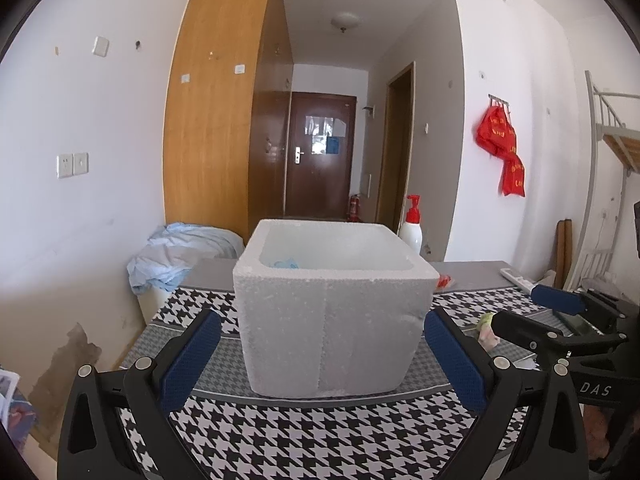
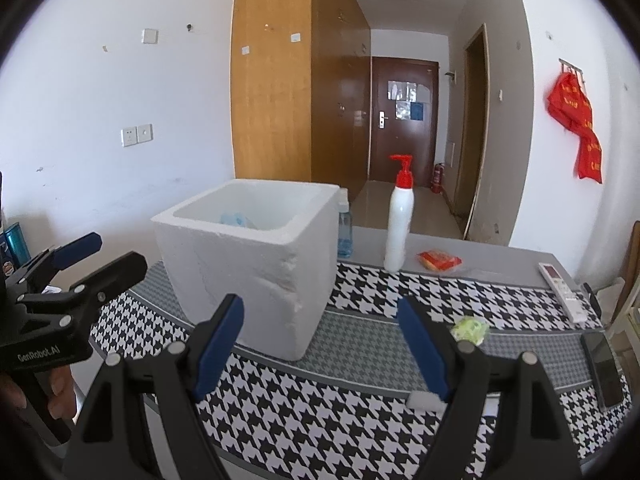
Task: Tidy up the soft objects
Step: 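Move both open tools over the table toward the foam stick and floral packet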
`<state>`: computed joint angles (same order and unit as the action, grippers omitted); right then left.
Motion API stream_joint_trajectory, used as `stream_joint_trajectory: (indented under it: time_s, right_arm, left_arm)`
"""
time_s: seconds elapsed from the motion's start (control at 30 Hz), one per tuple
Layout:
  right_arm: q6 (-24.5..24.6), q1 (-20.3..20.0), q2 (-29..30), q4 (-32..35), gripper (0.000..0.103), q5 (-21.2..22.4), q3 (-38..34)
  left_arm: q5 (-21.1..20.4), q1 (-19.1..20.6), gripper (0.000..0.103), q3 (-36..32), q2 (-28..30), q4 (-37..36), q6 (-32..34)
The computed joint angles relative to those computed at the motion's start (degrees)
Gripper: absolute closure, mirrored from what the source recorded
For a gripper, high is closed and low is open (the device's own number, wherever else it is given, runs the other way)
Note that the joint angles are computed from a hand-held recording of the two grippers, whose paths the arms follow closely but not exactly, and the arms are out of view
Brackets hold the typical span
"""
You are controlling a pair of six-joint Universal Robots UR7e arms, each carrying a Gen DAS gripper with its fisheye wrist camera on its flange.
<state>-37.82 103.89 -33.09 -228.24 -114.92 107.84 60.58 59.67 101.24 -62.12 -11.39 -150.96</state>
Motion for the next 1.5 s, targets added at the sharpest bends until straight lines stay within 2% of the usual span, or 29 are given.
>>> stream_joint_trajectory:
  time_s: [0.2, 1.5]
  right_arm:
    - [0.9, -1.0, -0.4, -1.2, 0.02, 0.4, 1.4]
    - [3.2, -4.6, -5.7, -10.9, 0.02, -4.5, 9.7]
  left_arm:
    - [0.7, 0.0, 0.001, 0.7, 0.5, -1.1, 0.5]
    - [6.4, -2.7, 0.001, -3.9, 7.8, 8.1, -2.6]
